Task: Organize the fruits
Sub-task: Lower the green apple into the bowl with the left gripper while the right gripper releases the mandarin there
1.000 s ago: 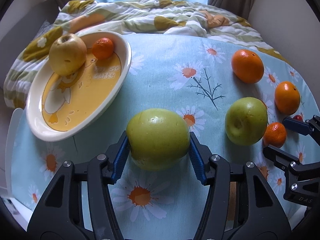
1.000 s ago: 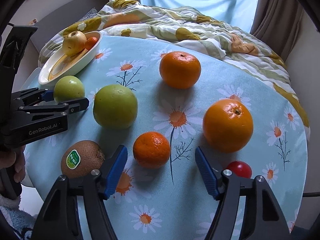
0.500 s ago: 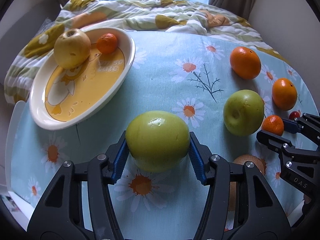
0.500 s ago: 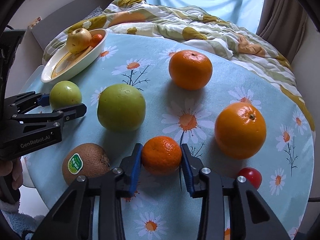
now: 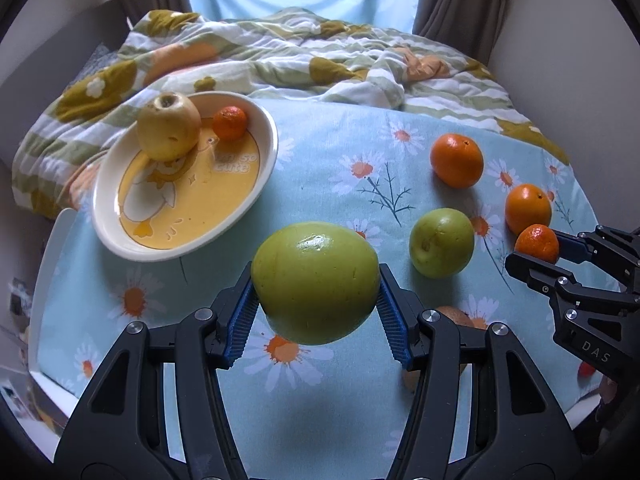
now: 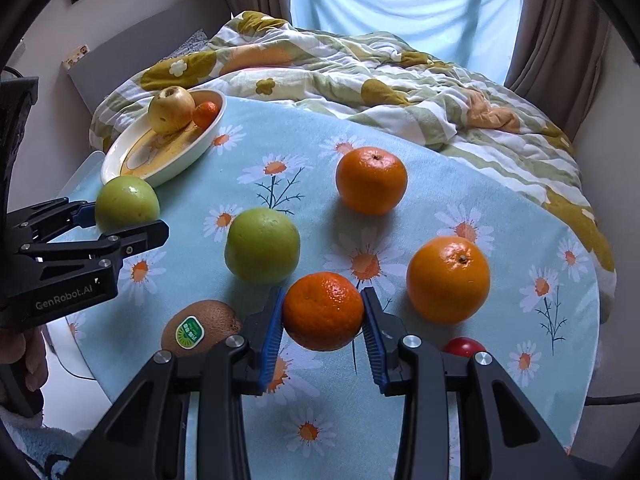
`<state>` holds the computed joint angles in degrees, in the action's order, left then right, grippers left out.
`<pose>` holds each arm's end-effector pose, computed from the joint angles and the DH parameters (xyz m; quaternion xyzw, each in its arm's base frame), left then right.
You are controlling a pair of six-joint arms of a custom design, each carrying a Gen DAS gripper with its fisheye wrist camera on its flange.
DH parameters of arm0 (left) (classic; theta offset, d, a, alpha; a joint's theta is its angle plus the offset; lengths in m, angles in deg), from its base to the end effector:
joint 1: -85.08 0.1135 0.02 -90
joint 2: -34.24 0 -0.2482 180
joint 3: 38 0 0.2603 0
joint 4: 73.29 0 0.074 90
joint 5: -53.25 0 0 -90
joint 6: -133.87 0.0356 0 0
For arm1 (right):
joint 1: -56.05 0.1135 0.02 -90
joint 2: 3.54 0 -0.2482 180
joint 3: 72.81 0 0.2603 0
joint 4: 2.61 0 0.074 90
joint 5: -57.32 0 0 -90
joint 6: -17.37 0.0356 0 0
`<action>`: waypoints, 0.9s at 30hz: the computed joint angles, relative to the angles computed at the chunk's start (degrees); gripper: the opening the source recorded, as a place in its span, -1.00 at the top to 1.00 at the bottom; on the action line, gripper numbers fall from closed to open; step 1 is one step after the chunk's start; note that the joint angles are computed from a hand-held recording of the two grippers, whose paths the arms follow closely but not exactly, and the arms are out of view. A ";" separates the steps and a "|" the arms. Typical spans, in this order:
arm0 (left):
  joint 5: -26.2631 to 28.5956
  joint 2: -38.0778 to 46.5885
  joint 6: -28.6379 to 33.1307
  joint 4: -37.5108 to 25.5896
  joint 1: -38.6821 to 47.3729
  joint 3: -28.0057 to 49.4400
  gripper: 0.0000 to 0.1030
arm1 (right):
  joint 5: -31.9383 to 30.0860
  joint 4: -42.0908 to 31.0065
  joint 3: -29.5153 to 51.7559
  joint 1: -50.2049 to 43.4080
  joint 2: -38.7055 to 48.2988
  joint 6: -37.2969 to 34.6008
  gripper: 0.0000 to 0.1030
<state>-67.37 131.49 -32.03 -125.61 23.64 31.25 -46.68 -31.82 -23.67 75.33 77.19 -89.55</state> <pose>0.1588 -0.2537 0.1344 -0.1431 0.9506 0.0199 0.2747 0.2376 0.0922 0.1274 -0.3276 0.9034 0.1231 0.2477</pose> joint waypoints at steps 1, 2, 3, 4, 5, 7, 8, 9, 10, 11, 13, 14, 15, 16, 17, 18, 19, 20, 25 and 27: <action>-0.54 -0.85 -0.51 -1.33 -0.44 0.29 -0.20 | 0.01 -0.89 0.16 0.03 -1.08 0.16 0.33; -1.01 -1.86 -0.86 -2.60 -0.76 0.54 -0.20 | 0.13 -1.78 0.27 0.19 -2.26 0.45 0.33; -1.42 -3.00 -1.16 -3.74 -1.05 0.57 -0.20 | 0.30 -2.78 0.56 0.39 -3.43 0.82 0.33; -1.92 -4.18 -1.54 -4.97 -1.37 0.53 -0.20 | 0.32 -3.66 0.88 0.50 -4.39 1.12 0.33; -2.48 -5.39 -1.97 -6.11 -1.70 0.44 -0.20 | 0.41 -4.64 1.38 0.85 -5.31 1.61 0.33; -3.55 -8.29 -2.48 -7.67 -2.14 -0.47 -0.20 | 1.05 -6.21 2.26 1.87 -7.09 2.73 0.33; -4.07 -9.78 -2.52 -8.45 -2.19 -0.97 -0.20 | 1.46 -6.80 2.71 2.51 -7.69 3.31 0.33; -4.49 -11.38 -2.34 -9.19 -2.12 -1.56 -0.20 | 1.95 -7.42 3.20 3.33 -8.33 4.13 0.33; -4.84 -12.95 -2.09 -9.86 -2.06 -2.18 -0.20 | 2.44 -7.86 3.75 4.12 -8.73 5.01 0.33; -5.09 -14.70 -1.45 -10.40 -1.75 -2.91 -0.20 | 3.15 -8.34 4.33 5.24 -9.18 6.24 0.33; -5.38 -18.37 0.38 -11.39 -0.90 -4.48 -0.20 | 4.85 -8.92 5.75 7.81 -9.23 9.05 0.33; -5.40 -20.42 1.57 -11.78 -0.28 -5.45 -0.20 | 5.55 -9.14 6.36 9.08 -9.32 10.56 0.33; -5.35 -22.39 2.76 -12.09 0.43 -6.42 -0.20 | 6.07 -9.31 7.00 10.32 -9.25 12.11 0.33; -5.12 -24.30 4.25 -12.04 1.49 -7.45 -0.20 | 6.77 -9.58 7.70 11.66 -9.04 13.63 0.33; -4.88 -26.37 5.60 -12.13 2.44 -8.56 -0.20 | 7.73 -9.76 8.44 13.09 -8.66 15.03 0.33; -4.61 -28.52 7.10 -12.15 3.50 -9.76 -0.20 | 8.82 -9.83 9.21 14.81 -8.17 16.55 0.33; -4.22 -30.72 8.81 -12.06 4.72 -11.04 -0.20 | 9.73 -9.87 9.97 16.39 -7.56 17.89 0.33; -3.66 -32.96 10.81 -11.92 6.13 -12.24 -0.20 | 10.58 -9.86 10.86 17.91 -6.76 19.28 0.33; 1.78 -43.09 24.28 -9.14 16.61 -18.42 -0.20 | 14.04 -8.99 15.76 24.33 -1.50 26.46 0.33; 4.98 -46.37 30.31 -7.71 22.08 -20.48 -0.20 | 15.05 -8.05 17.67 26.46 1.08 29.38 0.33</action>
<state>-62.39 85.11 -1.72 -133.32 45.72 10.77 -31.63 -39.87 -6.00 101.79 78.27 -60.17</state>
